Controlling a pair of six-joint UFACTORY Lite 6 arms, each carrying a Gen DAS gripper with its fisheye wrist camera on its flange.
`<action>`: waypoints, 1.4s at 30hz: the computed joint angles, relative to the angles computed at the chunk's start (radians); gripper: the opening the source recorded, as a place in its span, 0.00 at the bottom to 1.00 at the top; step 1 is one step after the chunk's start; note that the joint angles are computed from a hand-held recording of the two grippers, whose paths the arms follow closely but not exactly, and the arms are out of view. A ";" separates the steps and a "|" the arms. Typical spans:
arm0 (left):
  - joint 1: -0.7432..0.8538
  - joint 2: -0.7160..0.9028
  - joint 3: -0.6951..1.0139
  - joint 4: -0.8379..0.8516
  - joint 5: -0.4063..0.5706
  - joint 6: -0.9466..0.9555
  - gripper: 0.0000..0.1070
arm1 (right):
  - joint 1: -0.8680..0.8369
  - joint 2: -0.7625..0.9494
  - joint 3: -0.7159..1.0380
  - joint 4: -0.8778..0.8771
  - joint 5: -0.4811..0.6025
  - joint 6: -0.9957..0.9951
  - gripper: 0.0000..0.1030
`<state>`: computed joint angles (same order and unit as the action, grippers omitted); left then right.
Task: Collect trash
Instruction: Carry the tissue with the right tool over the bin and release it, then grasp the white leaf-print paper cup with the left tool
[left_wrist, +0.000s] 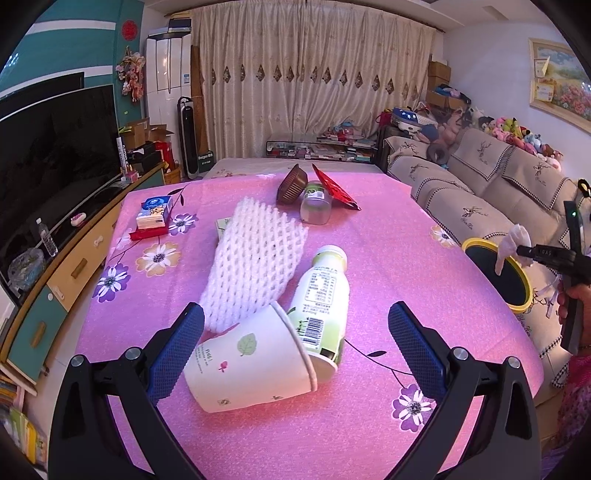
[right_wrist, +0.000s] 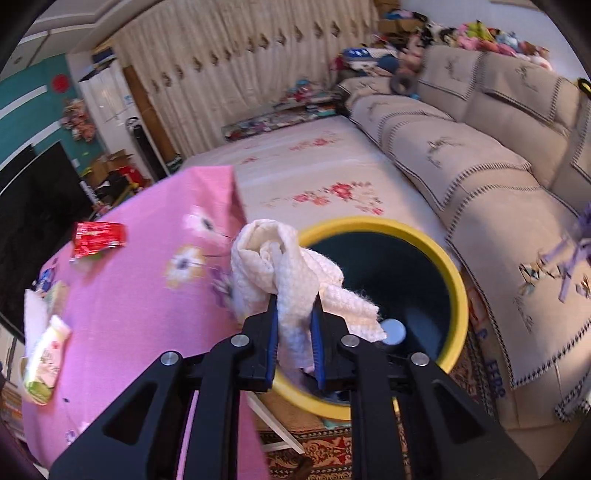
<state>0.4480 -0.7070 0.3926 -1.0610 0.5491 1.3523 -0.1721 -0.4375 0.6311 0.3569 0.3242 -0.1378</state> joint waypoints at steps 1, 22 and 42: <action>-0.014 0.000 -0.001 0.006 -0.009 -0.009 0.92 | -0.019 0.026 -0.008 0.044 -0.016 -0.050 0.15; -0.179 0.016 0.005 0.131 -0.116 -0.178 0.92 | -0.173 0.344 -0.007 0.672 -0.119 -0.735 0.33; 0.222 0.135 0.023 -0.049 0.163 0.278 0.90 | -0.026 0.058 -0.092 0.302 -0.061 -0.290 0.47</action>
<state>0.6705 -0.5717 0.4157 -1.1103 0.7124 1.6302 -0.1982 -0.3792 0.5387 0.6588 0.2630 -0.4281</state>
